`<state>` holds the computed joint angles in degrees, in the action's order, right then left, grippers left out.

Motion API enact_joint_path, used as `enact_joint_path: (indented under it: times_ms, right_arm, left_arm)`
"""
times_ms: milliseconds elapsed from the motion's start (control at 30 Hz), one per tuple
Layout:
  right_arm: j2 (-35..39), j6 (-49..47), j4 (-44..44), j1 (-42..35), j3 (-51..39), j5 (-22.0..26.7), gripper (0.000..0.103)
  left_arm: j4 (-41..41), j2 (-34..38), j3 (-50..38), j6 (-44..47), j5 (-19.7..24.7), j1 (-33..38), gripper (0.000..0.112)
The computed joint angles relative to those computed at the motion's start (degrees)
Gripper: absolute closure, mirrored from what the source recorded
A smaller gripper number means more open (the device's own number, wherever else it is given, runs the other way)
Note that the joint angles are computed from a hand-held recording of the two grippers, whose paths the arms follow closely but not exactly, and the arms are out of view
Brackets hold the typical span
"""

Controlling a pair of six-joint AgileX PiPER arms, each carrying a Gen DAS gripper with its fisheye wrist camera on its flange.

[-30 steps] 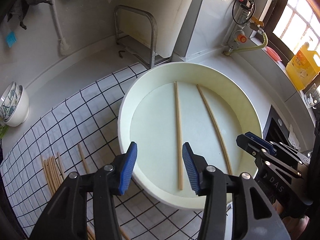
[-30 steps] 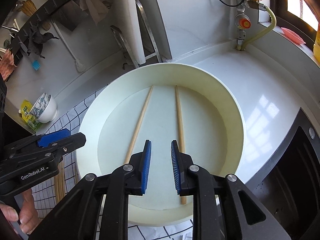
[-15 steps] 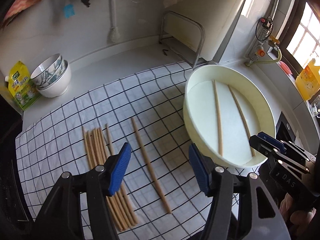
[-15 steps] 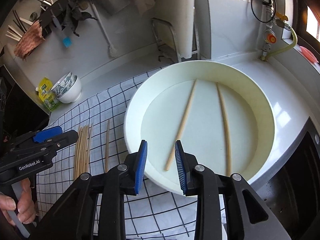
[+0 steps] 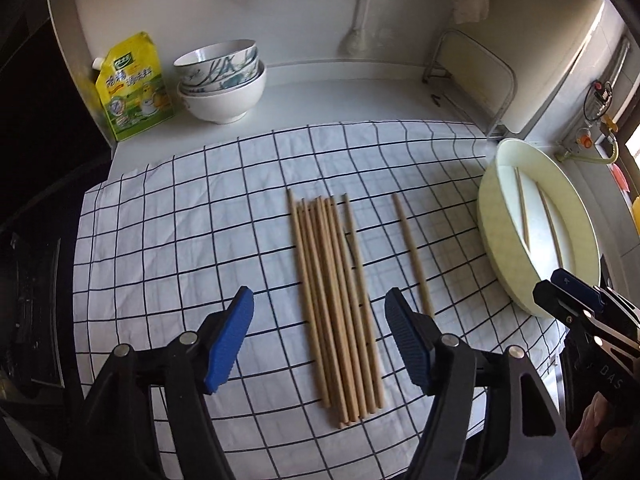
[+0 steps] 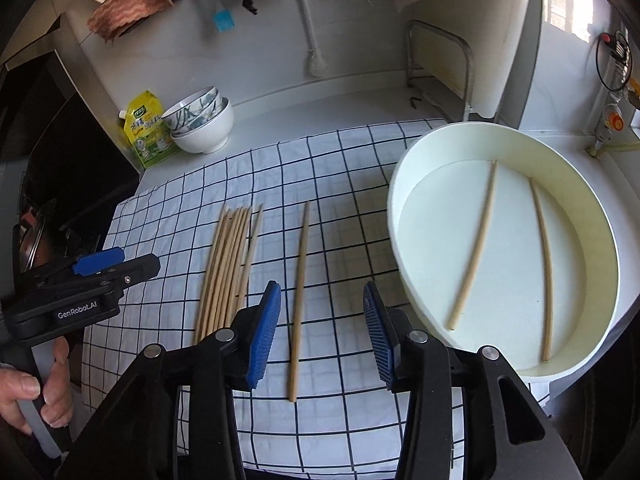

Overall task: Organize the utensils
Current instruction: 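Move both open tools back over the remaining chopsticks on the cloth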

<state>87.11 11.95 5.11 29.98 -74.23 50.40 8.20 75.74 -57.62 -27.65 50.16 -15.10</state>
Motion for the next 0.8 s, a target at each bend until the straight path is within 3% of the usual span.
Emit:
enact_joint_path:
  times_ms: [267, 800]
  right_arm:
    - [4.2, 0.4, -0.6, 4.5, -0.4, -0.1, 0.055]
    - [11.3, 2.7, -0.8, 6.2, 3.9, -7.2, 0.049]
  left_arm:
    - [-1.7, 0.1, 5.7, 2.0, -4.4, 5.1, 0.041]
    - [-4.3, 6.3, 13.4, 7.1, -15.4, 8.6, 0.036]
